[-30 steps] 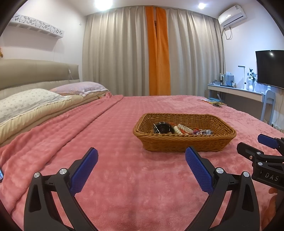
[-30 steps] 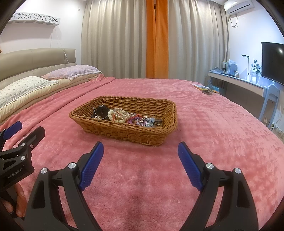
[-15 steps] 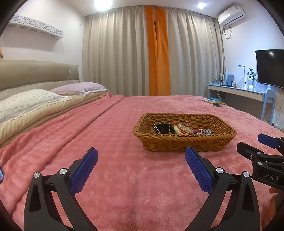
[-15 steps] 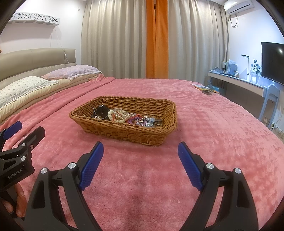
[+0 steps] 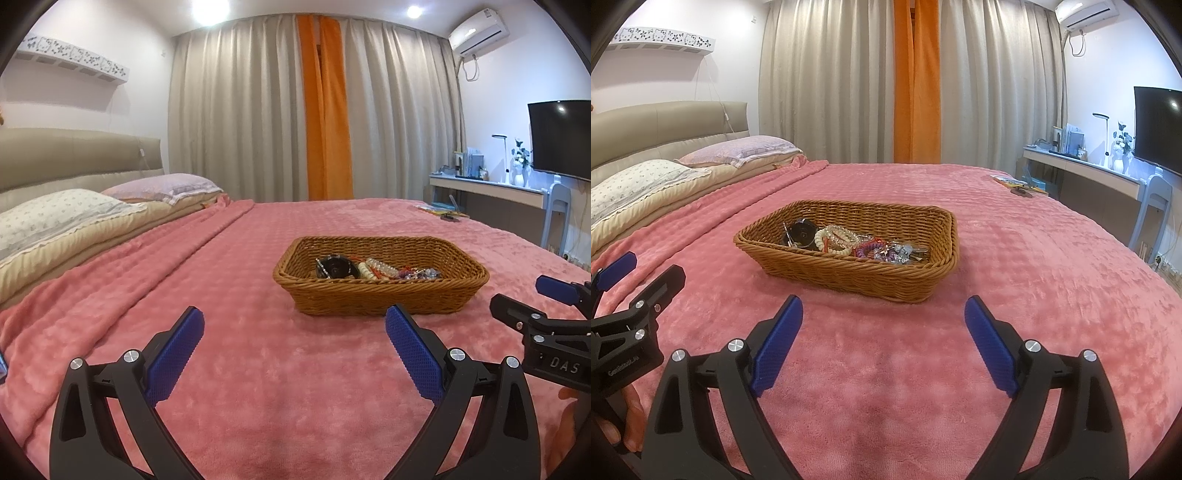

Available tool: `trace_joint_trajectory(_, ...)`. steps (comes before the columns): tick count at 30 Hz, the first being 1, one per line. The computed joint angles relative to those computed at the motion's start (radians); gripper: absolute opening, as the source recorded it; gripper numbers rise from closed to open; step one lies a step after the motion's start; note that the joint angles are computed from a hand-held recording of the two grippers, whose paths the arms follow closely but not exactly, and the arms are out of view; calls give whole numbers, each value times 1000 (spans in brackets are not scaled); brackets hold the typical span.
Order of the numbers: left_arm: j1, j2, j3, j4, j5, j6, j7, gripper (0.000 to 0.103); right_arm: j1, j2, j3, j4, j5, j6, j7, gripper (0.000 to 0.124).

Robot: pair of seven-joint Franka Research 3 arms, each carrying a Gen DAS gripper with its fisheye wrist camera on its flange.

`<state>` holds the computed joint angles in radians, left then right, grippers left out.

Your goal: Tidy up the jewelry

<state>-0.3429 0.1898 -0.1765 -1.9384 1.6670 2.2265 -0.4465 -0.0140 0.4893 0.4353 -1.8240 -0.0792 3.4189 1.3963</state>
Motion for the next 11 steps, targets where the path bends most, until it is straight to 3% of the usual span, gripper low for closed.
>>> trace_joint_trajectory(11,11,-17,-4,-20,18,17,-17,95,4,-1,-5,0,2,1,1,85)
